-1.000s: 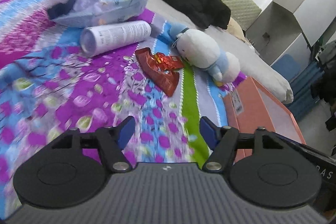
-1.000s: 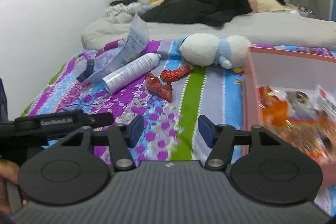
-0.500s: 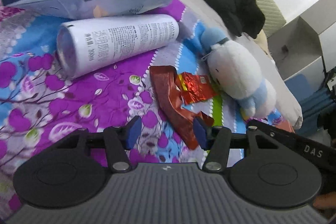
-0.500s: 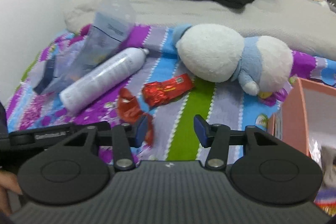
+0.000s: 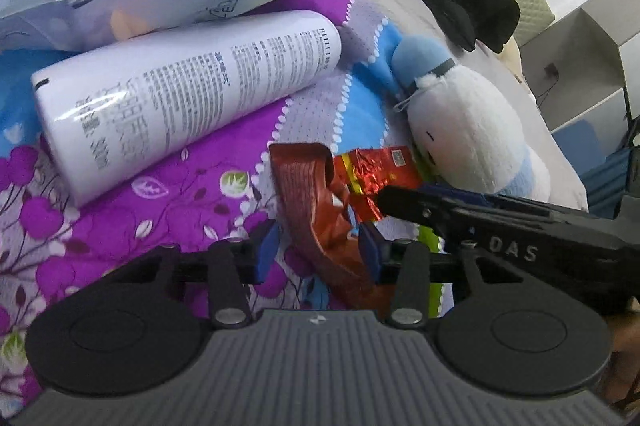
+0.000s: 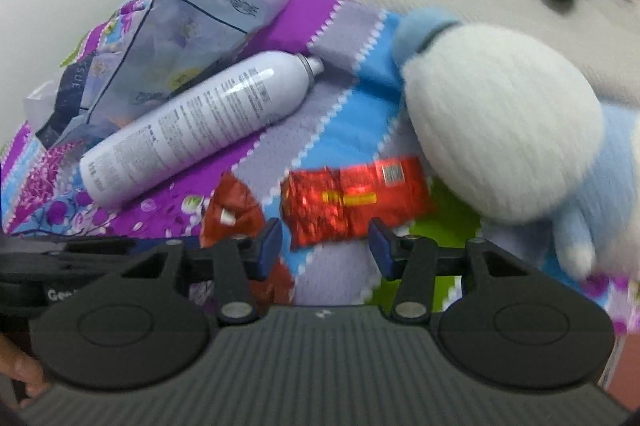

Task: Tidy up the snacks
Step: 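Grasp the brown wrapper with the left tool while the right tool grasps the red foil packet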

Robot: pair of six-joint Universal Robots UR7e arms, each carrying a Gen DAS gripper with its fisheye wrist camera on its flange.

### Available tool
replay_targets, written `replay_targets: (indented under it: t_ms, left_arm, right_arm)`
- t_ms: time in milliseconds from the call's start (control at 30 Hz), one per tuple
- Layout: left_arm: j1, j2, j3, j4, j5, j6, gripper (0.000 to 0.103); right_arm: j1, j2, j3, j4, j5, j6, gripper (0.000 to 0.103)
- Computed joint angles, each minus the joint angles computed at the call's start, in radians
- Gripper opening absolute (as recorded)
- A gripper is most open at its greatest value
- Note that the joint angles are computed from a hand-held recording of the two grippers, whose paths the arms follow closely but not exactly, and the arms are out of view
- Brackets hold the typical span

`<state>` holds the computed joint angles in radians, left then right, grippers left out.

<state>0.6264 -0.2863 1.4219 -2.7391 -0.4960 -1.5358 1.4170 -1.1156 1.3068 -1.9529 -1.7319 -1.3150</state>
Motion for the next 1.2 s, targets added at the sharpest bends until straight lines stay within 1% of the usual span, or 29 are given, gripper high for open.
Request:
replay_targets:
  t_ms: [100, 200, 300, 333, 367, 433, 567, 667, 767, 967, 1067, 1200]
  left_arm:
    - [0.006, -0.002, 0.01, -0.032, -0.005, 0.01, 0.045]
    - [0.011, -0.002, 0.001, 0.007, 0.0, 0.011, 0.035]
    - [0.013, -0.002, 0.004, 0.001, 0.001, 0.024, 0.031]
    - [0.015, -0.004, 0.005, 0.002, -0.003, 0.027, 0.03]
    - [0.016, -0.006, 0.008, -0.004, -0.006, 0.03, 0.029]
    - [0.017, -0.01, 0.011, -0.01, -0.008, 0.026, 0.027]
    - [0.01, -0.022, 0.014, 0.024, -0.01, -0.005, 0.024]
    - [0.002, -0.039, 0.019, 0.079, -0.024, -0.059, 0.024]
    - [-0.012, -0.055, 0.025, 0.132, -0.034, -0.1, 0.024]
    - [-0.046, -0.087, 0.045, 0.222, -0.025, -0.191, 0.024]
    - [-0.054, -0.086, 0.05, 0.255, -0.002, -0.19, 0.024]
    - [-0.059, -0.08, 0.07, 0.245, 0.009, -0.181, 0.024]
  right_arm:
    - [0.009, 0.017, -0.007, -0.004, 0.001, 0.004, 0.05]
    - [0.017, 0.028, -0.003, -0.005, -0.015, -0.025, 0.05]
    - [0.023, 0.032, 0.03, -0.055, -0.05, -0.061, 0.051]
    - [0.023, 0.035, 0.034, -0.061, -0.05, -0.063, 0.051]
    - [0.024, 0.033, 0.042, -0.071, -0.051, -0.073, 0.05]
    - [0.026, 0.028, 0.048, -0.072, -0.046, -0.079, 0.042]
    - [0.029, 0.017, 0.053, -0.08, -0.044, -0.078, 0.04]
    - [0.026, 0.008, 0.035, -0.056, -0.03, -0.044, 0.04]
    - [0.021, -0.022, 0.042, -0.06, -0.016, -0.043, 0.04]
    - [0.007, -0.067, 0.038, -0.031, 0.027, 0.011, 0.04]
    - [-0.01, -0.093, 0.074, -0.068, 0.075, -0.029, 0.04]
    - [-0.034, -0.137, 0.141, -0.133, 0.116, -0.068, 0.04]
